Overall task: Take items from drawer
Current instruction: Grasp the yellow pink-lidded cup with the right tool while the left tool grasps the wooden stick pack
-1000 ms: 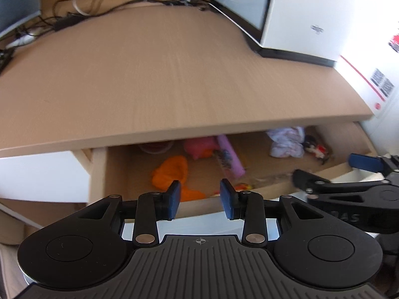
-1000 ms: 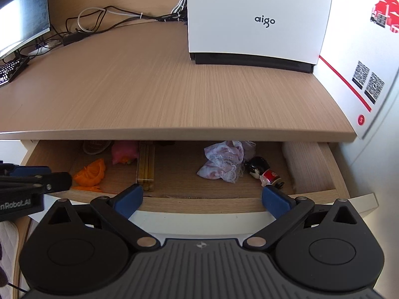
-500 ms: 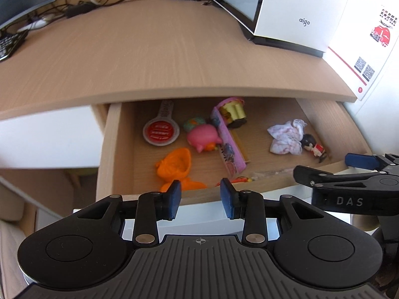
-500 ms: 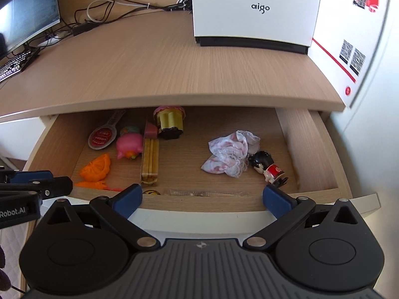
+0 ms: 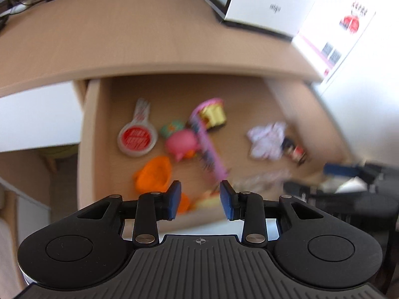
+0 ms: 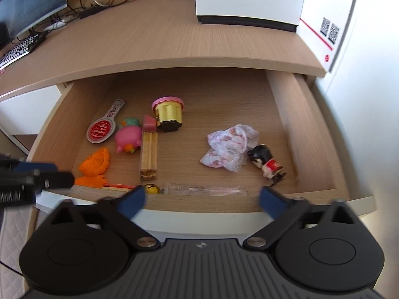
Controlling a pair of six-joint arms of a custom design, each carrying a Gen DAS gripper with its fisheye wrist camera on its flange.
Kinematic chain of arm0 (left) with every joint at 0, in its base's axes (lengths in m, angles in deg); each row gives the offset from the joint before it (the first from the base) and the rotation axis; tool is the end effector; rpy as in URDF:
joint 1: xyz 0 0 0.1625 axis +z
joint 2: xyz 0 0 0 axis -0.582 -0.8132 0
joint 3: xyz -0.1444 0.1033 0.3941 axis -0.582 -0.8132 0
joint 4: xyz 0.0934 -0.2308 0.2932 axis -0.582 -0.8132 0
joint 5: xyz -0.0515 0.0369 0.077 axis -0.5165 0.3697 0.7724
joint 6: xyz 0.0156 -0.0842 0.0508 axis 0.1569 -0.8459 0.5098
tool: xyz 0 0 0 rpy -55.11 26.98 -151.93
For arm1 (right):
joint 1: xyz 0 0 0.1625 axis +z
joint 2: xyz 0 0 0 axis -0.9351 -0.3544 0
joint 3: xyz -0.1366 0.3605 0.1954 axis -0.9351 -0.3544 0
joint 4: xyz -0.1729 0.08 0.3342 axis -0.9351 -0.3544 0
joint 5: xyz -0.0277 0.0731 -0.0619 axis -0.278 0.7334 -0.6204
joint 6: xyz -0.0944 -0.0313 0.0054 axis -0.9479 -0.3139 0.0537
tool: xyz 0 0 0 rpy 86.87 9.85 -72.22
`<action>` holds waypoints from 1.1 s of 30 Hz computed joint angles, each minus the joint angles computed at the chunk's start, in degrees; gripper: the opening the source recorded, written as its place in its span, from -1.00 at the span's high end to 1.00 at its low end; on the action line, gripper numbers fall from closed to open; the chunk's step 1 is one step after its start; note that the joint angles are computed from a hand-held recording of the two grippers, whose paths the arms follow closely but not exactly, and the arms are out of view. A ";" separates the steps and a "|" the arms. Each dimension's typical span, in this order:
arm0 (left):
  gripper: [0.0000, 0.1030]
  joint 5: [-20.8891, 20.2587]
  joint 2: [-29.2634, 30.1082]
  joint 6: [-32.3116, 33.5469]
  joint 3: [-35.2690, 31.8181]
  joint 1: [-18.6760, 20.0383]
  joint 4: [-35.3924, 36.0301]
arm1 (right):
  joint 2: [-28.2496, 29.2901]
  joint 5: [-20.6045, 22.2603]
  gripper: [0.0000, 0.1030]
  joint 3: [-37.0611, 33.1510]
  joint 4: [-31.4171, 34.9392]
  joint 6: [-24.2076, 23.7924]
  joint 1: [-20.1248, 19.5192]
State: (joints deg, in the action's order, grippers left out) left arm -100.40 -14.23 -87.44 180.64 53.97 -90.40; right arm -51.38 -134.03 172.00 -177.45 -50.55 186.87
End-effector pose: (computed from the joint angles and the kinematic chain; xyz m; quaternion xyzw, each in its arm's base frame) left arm -0.3231 -0.3194 0.2439 0.0003 0.9112 -0.3005 0.2817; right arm 0.2583 -0.3444 0.2576 0.2377 -0.8979 0.2041 0.3092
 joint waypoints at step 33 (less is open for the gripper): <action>0.51 -9.35 -1.46 2.54 -2.10 9.31 -8.23 | 15.78 8.23 -0.61 -14.92 -2.46 -29.18 -6.44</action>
State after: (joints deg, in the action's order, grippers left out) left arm -109.76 -15.70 -84.90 178.54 63.28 -98.64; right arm -35.60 -125.80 157.08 -179.91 -79.73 180.43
